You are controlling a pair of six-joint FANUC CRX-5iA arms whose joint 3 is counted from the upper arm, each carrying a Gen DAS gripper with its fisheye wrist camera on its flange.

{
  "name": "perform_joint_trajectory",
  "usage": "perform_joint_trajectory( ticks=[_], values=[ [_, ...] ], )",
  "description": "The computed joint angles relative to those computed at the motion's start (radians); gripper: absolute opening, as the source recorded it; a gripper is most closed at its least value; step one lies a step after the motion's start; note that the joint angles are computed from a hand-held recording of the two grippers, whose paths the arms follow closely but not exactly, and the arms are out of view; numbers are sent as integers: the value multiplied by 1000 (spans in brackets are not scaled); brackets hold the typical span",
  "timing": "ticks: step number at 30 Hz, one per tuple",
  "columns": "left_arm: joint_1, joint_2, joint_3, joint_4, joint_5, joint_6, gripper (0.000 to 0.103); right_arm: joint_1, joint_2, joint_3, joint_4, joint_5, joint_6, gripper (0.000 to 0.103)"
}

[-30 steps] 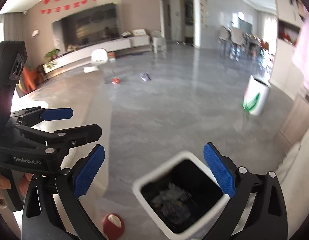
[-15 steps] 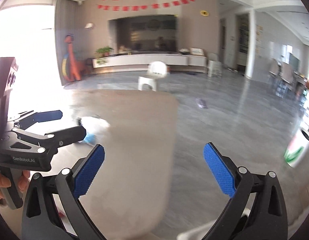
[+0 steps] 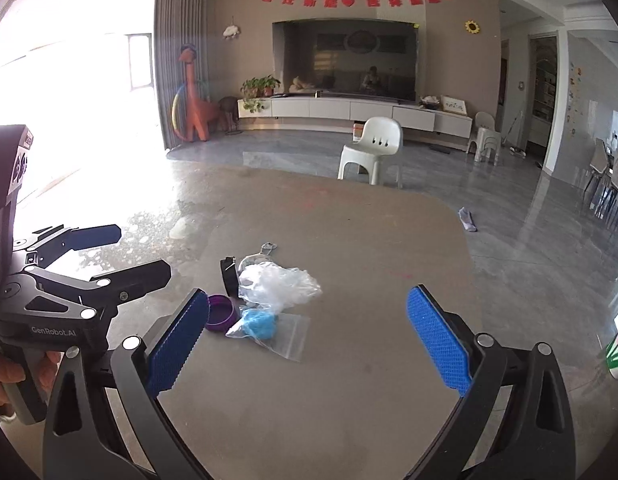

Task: Collect trash
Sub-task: 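Return both grippers to the table toward the tape roll and clear bags, then grasp the tape roll with the left gripper while the right grasps the clear bag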

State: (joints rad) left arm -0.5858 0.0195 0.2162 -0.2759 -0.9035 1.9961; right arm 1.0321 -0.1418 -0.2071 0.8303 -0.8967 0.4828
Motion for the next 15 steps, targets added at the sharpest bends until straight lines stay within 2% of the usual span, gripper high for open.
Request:
perform_joint_trajectory(
  ticks=[5, 15],
  values=[
    [98, 8, -68, 136, 75, -95, 98, -15, 60, 29, -45, 21, 40, 98],
    [152, 146, -3, 244, 35, -153, 98, -50, 212, 145, -149, 3, 185, 98]
  ],
)
